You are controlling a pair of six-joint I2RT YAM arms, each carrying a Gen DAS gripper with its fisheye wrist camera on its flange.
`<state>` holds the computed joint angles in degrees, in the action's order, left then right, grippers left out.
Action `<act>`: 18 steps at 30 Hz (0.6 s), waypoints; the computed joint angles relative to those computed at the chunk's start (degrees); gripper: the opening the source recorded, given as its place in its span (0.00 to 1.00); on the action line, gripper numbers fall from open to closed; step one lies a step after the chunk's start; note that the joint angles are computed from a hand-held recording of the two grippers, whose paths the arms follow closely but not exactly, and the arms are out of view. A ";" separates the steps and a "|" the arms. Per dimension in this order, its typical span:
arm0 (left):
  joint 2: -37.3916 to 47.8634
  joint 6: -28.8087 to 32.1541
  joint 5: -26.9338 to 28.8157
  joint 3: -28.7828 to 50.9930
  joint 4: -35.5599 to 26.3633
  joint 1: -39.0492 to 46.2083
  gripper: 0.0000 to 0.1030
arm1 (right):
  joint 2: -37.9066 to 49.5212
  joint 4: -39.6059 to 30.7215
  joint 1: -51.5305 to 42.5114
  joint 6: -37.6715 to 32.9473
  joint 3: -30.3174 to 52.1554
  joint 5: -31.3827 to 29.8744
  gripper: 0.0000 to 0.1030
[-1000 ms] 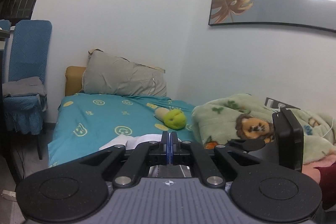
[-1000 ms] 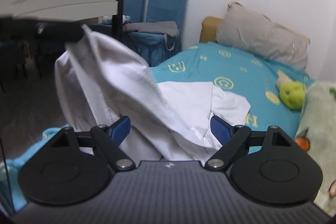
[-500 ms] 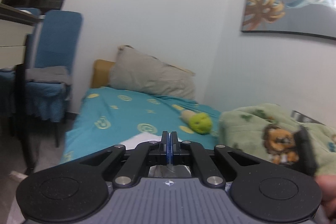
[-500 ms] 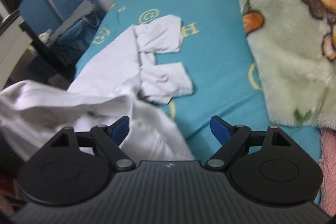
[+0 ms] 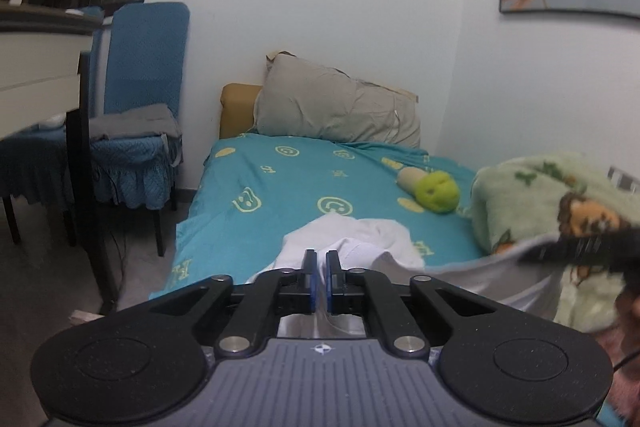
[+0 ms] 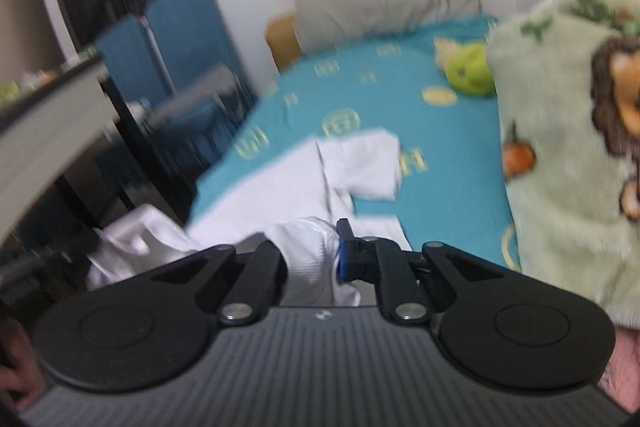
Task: Fold clothes
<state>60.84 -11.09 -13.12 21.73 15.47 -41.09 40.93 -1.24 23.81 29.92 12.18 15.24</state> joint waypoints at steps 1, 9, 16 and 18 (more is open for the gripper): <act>0.10 0.98 -0.16 0.03 0.05 -0.25 0.16 | -0.41 -0.06 0.34 -0.55 0.15 0.55 0.12; 9.73 14.46 -7.82 0.41 8.85 -7.81 0.69 | -1.25 0.45 2.13 -2.38 0.65 1.63 0.12; 27.68 15.97 -14.74 9.57 10.74 -8.74 0.79 | -3.72 0.29 7.02 -4.03 0.40 6.57 0.12; 29.47 12.44 -17.04 12.28 6.55 -7.39 0.77 | -4.15 0.60 8.43 -4.80 0.16 8.84 0.12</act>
